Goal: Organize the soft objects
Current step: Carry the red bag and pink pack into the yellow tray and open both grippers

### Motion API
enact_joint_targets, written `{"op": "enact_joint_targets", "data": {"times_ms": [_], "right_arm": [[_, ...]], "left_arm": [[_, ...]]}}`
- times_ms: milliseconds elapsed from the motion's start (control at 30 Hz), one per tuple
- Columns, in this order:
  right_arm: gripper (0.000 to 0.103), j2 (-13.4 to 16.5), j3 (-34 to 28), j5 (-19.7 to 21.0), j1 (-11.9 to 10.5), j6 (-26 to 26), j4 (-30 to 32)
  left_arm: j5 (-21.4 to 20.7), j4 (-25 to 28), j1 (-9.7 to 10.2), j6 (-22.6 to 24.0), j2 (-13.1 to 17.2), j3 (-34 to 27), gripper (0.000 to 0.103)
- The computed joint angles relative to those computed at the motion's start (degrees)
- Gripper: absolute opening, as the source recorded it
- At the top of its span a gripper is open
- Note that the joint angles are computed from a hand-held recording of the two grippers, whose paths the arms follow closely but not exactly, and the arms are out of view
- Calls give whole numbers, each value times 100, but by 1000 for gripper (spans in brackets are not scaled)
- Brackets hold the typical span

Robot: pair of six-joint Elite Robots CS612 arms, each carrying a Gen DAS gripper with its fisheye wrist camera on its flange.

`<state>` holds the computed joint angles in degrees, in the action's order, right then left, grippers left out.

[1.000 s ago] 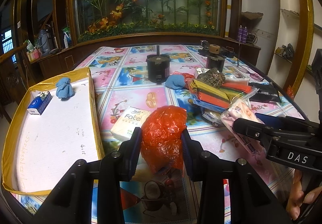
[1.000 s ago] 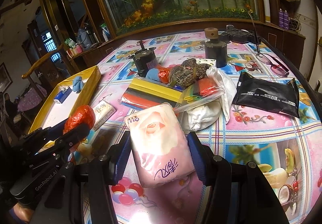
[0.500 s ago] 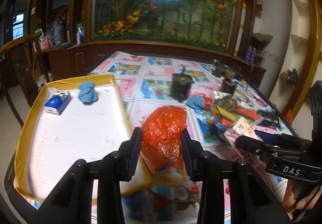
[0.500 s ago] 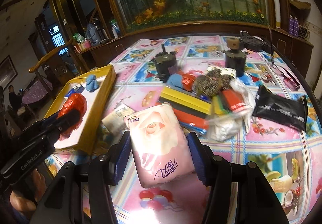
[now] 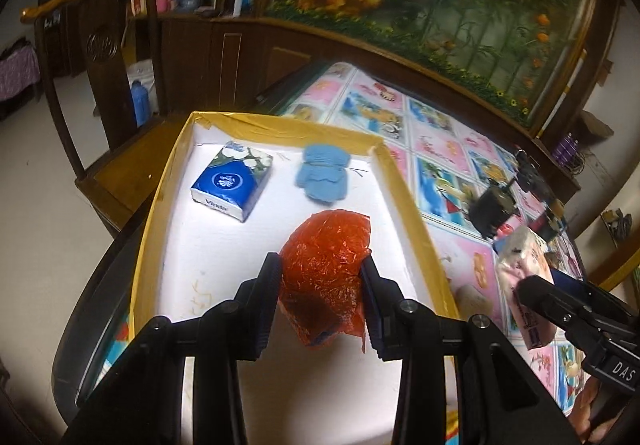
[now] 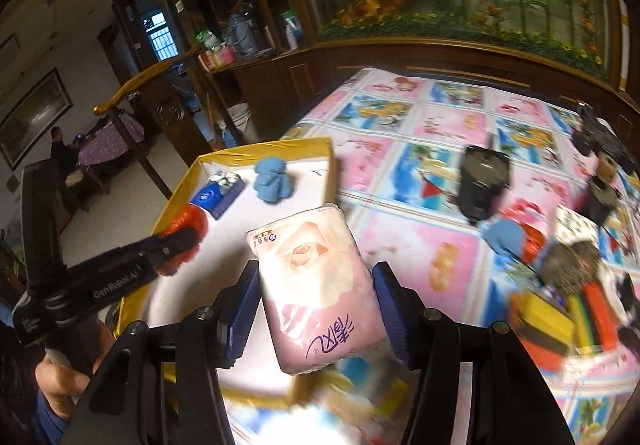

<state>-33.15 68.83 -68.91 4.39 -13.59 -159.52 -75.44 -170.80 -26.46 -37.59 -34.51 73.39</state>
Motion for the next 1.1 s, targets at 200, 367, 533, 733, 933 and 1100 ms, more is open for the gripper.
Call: {"op": "enact_joint_targets", "data": {"times_ms": [200,367,533,733,933,1100], "right_arm": [[61,647,-1274,-339,305,103,1048],[61,1180,-2249,-513,404,291,1799],[63,1492,-2801,-578,440,393,2061],[65,1557,-2877,-656,465,278,1929],[68,1340,-2448,-293,357,341,1535],[68,892,-1521,303,162,351,721]], "left_arm": [[-296,598,131,-53,178,-459,37],[-297,949,211,-221,272,-644,36],[-381,1117,266,-238,356,-743,36],[-456,1061,279,-165,421,-814,53],[-341,807,258,-197,362,-712,62],[-103,186,135,-40,167,-350,63]]}}
